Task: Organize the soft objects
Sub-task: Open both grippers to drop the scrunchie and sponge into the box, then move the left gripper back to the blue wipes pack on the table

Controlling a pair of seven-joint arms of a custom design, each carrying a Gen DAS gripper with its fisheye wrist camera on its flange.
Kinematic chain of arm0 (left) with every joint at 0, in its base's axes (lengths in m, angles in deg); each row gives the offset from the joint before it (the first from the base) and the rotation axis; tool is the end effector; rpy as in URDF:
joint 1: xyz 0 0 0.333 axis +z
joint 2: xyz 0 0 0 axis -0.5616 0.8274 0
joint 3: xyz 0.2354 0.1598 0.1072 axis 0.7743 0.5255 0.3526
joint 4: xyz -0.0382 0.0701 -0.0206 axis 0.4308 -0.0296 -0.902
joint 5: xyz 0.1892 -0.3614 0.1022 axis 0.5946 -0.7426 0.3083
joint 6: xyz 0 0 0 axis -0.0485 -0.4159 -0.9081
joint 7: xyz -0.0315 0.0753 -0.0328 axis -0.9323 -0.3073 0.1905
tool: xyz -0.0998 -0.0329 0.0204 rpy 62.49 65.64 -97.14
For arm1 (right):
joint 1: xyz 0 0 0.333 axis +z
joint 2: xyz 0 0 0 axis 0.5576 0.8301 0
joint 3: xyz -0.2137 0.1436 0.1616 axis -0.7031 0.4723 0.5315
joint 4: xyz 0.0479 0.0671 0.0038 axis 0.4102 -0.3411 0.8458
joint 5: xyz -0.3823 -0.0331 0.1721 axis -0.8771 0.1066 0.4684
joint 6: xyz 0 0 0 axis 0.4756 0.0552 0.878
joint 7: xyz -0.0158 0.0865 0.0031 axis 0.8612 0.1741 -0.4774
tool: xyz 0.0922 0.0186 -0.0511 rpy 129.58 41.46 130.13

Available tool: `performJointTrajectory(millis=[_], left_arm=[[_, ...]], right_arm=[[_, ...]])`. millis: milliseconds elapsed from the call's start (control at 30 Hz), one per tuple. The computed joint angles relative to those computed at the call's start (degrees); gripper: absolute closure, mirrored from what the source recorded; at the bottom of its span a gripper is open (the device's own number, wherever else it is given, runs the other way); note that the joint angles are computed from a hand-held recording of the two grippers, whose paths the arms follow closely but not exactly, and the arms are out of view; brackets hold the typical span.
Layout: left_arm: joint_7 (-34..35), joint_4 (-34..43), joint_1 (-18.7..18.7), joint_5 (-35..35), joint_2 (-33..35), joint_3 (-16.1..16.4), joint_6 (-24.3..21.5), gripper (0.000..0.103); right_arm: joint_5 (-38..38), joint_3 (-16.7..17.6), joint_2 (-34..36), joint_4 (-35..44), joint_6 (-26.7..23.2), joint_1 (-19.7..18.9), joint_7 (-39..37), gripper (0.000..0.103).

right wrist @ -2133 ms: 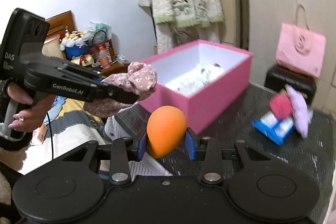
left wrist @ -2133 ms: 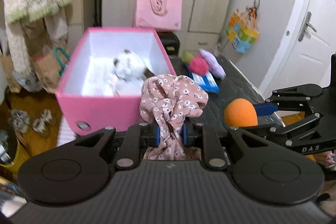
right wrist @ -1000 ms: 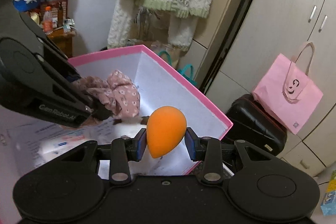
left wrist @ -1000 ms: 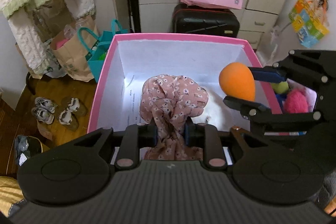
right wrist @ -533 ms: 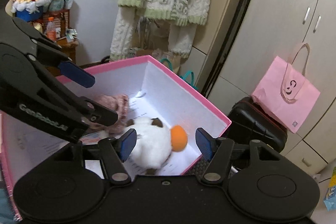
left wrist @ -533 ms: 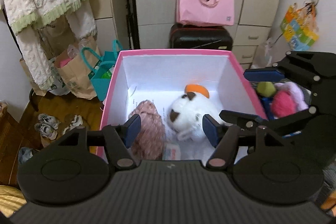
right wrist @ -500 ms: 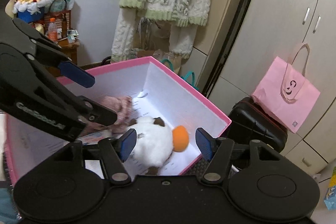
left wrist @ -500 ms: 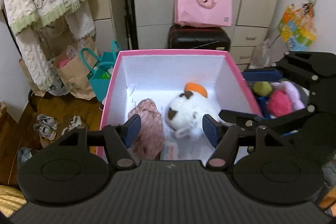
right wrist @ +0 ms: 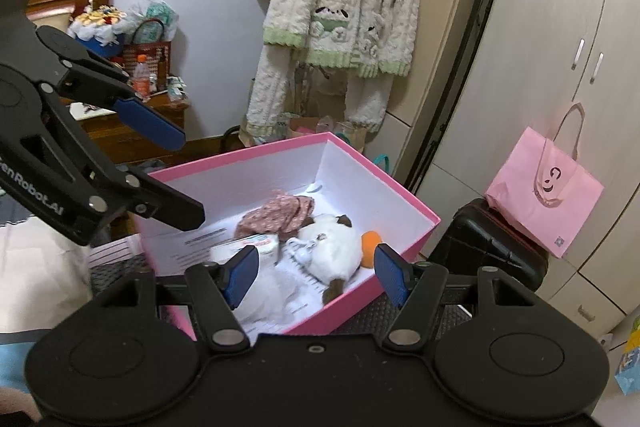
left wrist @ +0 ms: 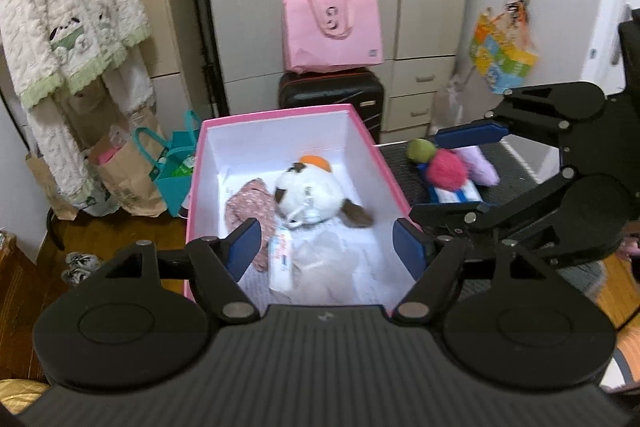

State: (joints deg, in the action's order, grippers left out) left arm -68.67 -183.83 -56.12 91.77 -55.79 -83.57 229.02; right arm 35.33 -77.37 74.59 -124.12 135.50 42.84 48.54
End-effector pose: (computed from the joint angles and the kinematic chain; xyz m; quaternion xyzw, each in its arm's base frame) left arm 0.5745 -0.3688 0.4475 -0.6147 0.6663 -0.3119 0.2843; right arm 0.6721 0.1901 0.4373 -0.8730 0.1939 -0.2003 0.4001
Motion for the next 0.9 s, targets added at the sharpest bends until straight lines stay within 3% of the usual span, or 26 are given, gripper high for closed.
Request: performJointTrajectory(millis=[167, 433, 733, 900], left_arm=[[0.35, -2.05, -0.82, 0.84, -2.64, -1.26, -0.61, 0.027], [4.61, -2.60, -1.72, -2.31, -2.62, -3.58, -0.15, 0.022], [7.71, 3.01, -5.80, -1.04, 2.73, -2.91, -0.73, 0.015], [11.71, 9.19, -7.84, -2.78, 8.49, -2.19, -0.76, 0.011]], right_arm=[[3.05, -1.13, -5.86, -5.73, -2.30, -1.04, -3.02, 0.034], [6.67, -6.30, -13.62, -13.73, -9.32, -1.51, -6.73, 0.032], [9.91, -10.76, -16.48, -18.98, -13.37, -3.64, -11.05, 0.027], [10.17, -11.59, -14.45, -18.80, -14.69, -5.19, -12.94, 0.022]])
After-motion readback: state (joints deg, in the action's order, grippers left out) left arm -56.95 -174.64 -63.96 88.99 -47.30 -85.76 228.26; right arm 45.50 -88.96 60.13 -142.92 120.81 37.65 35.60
